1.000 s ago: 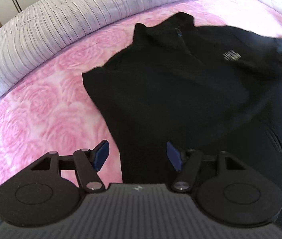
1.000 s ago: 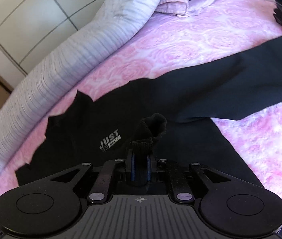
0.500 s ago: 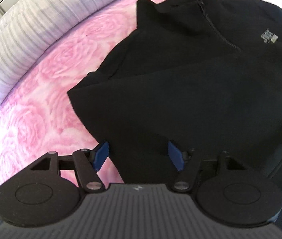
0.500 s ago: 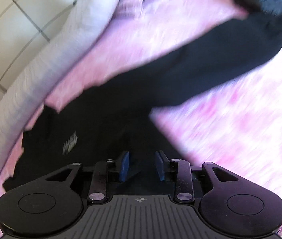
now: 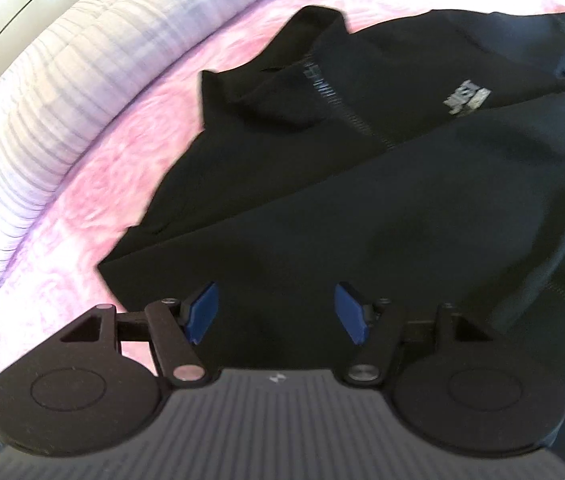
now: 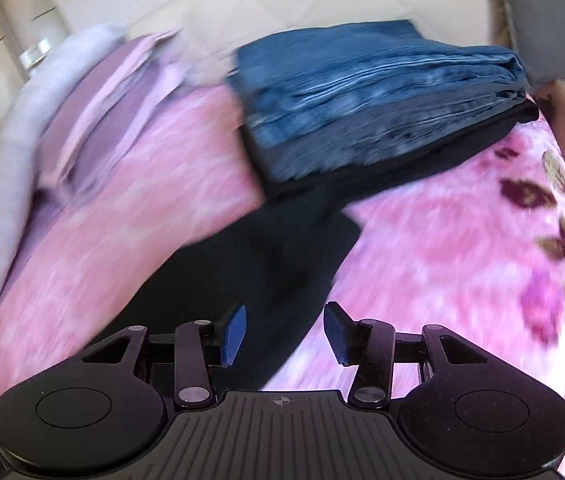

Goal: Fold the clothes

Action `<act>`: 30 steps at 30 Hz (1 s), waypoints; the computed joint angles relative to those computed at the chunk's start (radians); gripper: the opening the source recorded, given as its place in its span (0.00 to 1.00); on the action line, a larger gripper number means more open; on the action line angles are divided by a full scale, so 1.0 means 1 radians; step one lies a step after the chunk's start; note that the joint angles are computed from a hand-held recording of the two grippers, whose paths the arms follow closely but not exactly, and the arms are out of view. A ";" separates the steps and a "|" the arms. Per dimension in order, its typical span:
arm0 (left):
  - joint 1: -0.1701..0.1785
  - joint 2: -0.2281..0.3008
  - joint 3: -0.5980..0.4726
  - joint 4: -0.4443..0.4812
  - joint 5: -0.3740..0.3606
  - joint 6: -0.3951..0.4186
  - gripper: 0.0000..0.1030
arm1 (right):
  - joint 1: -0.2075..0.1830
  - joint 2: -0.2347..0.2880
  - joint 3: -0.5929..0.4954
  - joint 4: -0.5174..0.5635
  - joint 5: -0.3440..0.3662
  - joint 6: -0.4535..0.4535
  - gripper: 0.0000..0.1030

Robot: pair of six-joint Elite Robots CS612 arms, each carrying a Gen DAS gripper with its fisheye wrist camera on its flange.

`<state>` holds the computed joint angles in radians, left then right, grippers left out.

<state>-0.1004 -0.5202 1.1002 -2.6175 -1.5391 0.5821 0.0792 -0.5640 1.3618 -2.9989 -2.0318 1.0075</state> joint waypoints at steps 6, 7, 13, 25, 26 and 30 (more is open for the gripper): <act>-0.031 -0.010 0.024 0.011 -0.023 -0.028 0.59 | -0.062 0.030 -0.001 -0.030 0.088 0.041 0.47; -0.034 -0.010 0.027 0.011 -0.025 -0.024 0.59 | -0.065 0.034 0.003 -0.049 0.098 0.065 0.47; -0.043 -0.019 0.041 -0.003 -0.038 -0.026 0.59 | -0.059 0.027 0.014 -0.139 0.117 0.064 0.10; 0.019 -0.103 0.158 -0.094 -0.116 -0.139 0.59 | 0.164 0.100 -0.339 -0.348 0.161 -0.682 0.09; 0.029 -0.113 0.174 -0.101 -0.122 -0.149 0.59 | 0.188 0.120 -0.377 -0.348 0.243 -0.727 0.09; 0.077 -0.150 0.235 -0.125 -0.128 -0.185 0.59 | 0.265 0.225 -0.541 -0.168 0.480 -0.800 0.09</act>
<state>-0.0234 -0.6706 1.3354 -2.7426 -1.6666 0.3967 0.3446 -0.3390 0.8210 -3.1673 -1.5516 0.2074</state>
